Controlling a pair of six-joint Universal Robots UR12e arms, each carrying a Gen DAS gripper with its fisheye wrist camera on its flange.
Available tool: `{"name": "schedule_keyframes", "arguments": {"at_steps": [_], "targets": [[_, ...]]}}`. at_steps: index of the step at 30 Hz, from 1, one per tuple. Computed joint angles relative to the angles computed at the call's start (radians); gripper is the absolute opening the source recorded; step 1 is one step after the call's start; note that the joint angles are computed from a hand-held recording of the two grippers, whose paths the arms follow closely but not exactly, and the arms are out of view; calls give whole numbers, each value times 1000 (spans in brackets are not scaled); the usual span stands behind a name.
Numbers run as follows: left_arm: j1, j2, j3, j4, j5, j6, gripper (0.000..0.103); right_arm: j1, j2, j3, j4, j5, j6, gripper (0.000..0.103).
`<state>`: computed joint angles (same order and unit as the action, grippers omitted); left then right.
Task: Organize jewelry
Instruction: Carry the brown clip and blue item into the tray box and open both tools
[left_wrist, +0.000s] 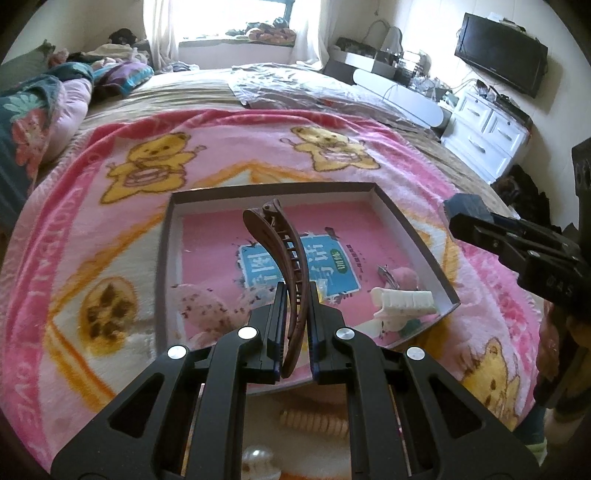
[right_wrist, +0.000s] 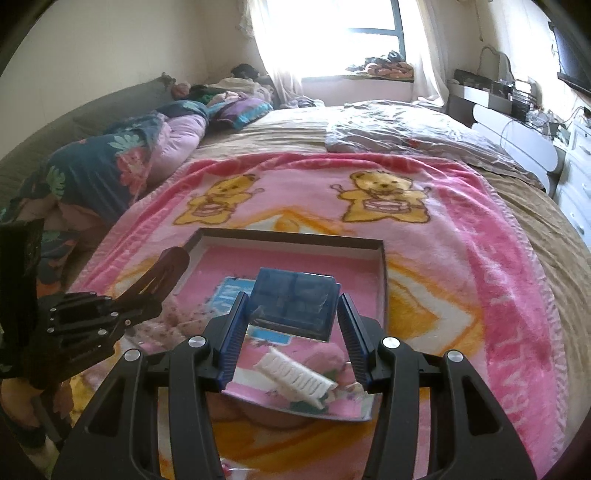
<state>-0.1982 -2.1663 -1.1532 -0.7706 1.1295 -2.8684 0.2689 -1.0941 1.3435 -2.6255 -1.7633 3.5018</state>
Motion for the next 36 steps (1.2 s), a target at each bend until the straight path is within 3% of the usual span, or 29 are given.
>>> {"name": "schedule_keyframes", "arguments": {"at_steps": [12,28,36], "targets": [[-21,-31,12,-61,5,23,4,-22,16,31,60,7,63,48],[-24,-27,-8,-58,28,29,4,-20,15,68,59,29,143,49],[-24,-21,-14,-50,33,26,5,-19,-7,95,33,45,155,64]]}}
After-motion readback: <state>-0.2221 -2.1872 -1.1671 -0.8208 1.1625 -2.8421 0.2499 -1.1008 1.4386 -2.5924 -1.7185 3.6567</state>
